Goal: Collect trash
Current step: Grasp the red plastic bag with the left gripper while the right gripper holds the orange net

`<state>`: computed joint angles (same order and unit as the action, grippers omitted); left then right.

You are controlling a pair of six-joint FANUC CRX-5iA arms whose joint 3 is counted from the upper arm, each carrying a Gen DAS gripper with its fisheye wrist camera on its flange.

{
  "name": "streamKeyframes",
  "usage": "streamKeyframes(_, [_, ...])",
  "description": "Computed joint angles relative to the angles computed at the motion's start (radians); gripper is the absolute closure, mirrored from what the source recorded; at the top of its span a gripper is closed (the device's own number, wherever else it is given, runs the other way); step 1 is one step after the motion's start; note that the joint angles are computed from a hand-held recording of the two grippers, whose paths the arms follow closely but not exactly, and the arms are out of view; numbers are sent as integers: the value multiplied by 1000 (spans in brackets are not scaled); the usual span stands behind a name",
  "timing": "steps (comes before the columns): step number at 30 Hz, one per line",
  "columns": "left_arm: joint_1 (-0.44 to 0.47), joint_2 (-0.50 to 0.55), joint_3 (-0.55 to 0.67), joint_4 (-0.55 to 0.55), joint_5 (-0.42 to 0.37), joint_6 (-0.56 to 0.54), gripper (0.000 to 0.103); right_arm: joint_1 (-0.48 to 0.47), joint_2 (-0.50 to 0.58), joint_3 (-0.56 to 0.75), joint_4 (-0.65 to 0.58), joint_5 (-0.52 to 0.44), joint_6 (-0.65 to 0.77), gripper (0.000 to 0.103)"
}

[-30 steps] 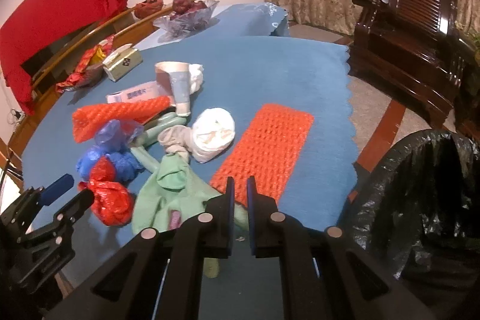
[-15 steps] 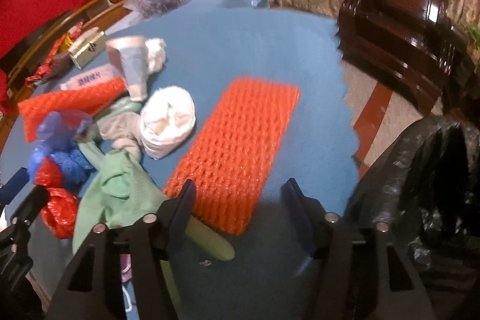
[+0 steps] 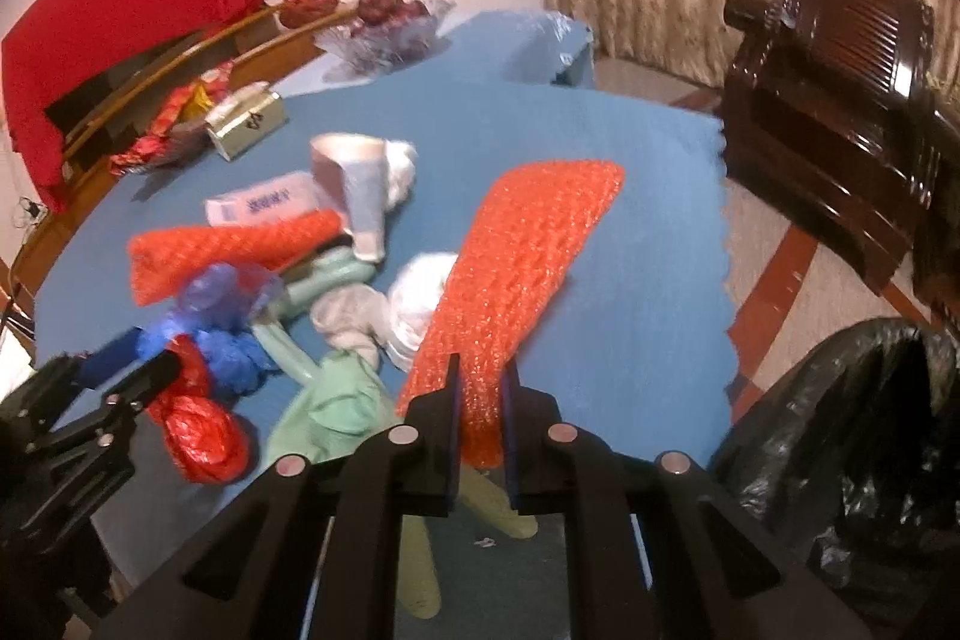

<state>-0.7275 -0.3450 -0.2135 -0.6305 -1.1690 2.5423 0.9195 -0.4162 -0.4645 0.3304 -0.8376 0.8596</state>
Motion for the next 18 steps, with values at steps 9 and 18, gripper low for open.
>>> streamKeyframes(9, [20, -65, -48, 87, 81, -62, 91, 27, -28, 3, 11, -28, -23, 92])
streamKeyframes(18, [-48, -53, -36, 83, 81, -40, 97, 61, -74, -24, 31, -74, -61, 92])
